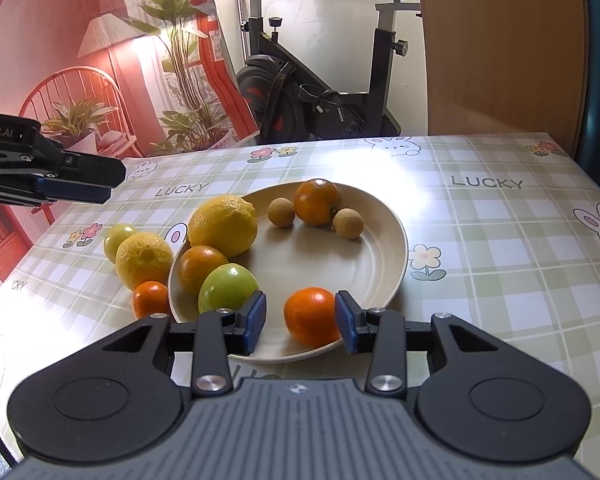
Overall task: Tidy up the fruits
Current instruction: 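Pull the left tool back to the second small tangerine on the table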
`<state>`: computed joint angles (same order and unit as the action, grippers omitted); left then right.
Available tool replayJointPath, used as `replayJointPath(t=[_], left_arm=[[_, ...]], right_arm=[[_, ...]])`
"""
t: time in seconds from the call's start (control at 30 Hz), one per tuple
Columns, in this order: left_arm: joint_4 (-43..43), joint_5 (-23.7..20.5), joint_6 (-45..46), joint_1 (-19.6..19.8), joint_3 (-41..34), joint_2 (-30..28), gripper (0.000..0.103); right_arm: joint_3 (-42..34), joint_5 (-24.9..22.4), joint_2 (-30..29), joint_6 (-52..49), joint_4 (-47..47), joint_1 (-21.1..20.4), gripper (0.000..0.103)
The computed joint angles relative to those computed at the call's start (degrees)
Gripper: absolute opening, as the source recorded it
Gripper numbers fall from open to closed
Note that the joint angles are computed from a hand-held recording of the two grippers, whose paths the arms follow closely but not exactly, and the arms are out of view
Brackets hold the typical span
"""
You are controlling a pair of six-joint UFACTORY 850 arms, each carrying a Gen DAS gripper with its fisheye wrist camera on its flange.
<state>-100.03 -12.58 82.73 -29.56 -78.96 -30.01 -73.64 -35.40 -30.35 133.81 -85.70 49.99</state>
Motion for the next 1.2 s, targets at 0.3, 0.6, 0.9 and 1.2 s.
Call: replayJointPath(t=[0.3, 0.6, 0.9, 1.2], left_arm=[[-26.8, 2.4, 29.5, 2.4, 0.7, 3.1, 0.042], [-26.3, 3.8, 29.4, 3.6, 3.3, 2.5, 0.042], [-15.0, 1.3, 17.1, 5.3, 5.7, 1.7, 0.042], [-11.0, -0.8, 13.3, 5.3, 6.9, 1.3, 0.042]], right_arm=[[-3.9, 1.2, -0.8, -2.7, -3.0, -0.1, 0.041], [-12.8, 8.5, -7.1, -12.3, -0.3, -0.5, 0.041], [-23.5, 9.7, -15.1, -33.5, 14.4, -0.3, 0.041], [-23.3, 12.3, -15.5, -34.8, 17.5, -0.7, 0.041]])
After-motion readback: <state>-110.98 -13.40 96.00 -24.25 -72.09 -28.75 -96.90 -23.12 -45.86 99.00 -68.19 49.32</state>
